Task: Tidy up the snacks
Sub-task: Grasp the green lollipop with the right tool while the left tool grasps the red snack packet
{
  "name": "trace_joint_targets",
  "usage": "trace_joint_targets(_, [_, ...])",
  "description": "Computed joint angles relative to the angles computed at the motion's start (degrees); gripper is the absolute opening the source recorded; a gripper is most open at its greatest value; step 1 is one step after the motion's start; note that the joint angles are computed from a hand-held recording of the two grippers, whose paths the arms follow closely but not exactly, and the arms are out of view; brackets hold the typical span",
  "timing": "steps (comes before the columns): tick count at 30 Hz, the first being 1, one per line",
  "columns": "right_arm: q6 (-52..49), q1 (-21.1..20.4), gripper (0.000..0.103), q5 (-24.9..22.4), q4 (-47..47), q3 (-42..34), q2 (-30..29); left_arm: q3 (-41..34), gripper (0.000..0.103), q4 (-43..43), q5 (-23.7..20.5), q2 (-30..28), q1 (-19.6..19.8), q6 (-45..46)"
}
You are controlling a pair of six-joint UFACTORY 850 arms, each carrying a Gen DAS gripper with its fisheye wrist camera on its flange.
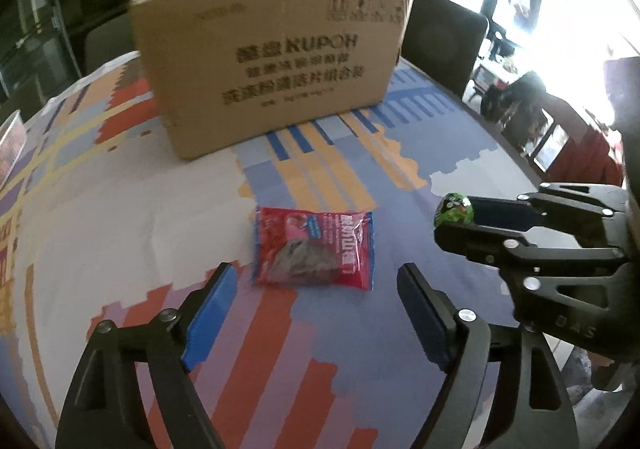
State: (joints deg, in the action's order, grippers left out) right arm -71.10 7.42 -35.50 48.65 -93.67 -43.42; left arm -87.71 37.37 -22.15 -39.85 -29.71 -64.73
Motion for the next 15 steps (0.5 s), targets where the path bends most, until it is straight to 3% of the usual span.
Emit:
trace_joint_targets(5, [1.9, -0.1, 0.026, 1.1, -1.4, -1.1, -1.1, -5.3, 0.083, -8.7, -2.4, -4.2, 1.2, 9.3])
trace_joint_targets(15, [7.1, 0.0, 0.026, 2.0, -5.3, -3.8, -3.7, -9.4, 0.083, -10.3, -3.9, -7.9, 1.9, 10.6])
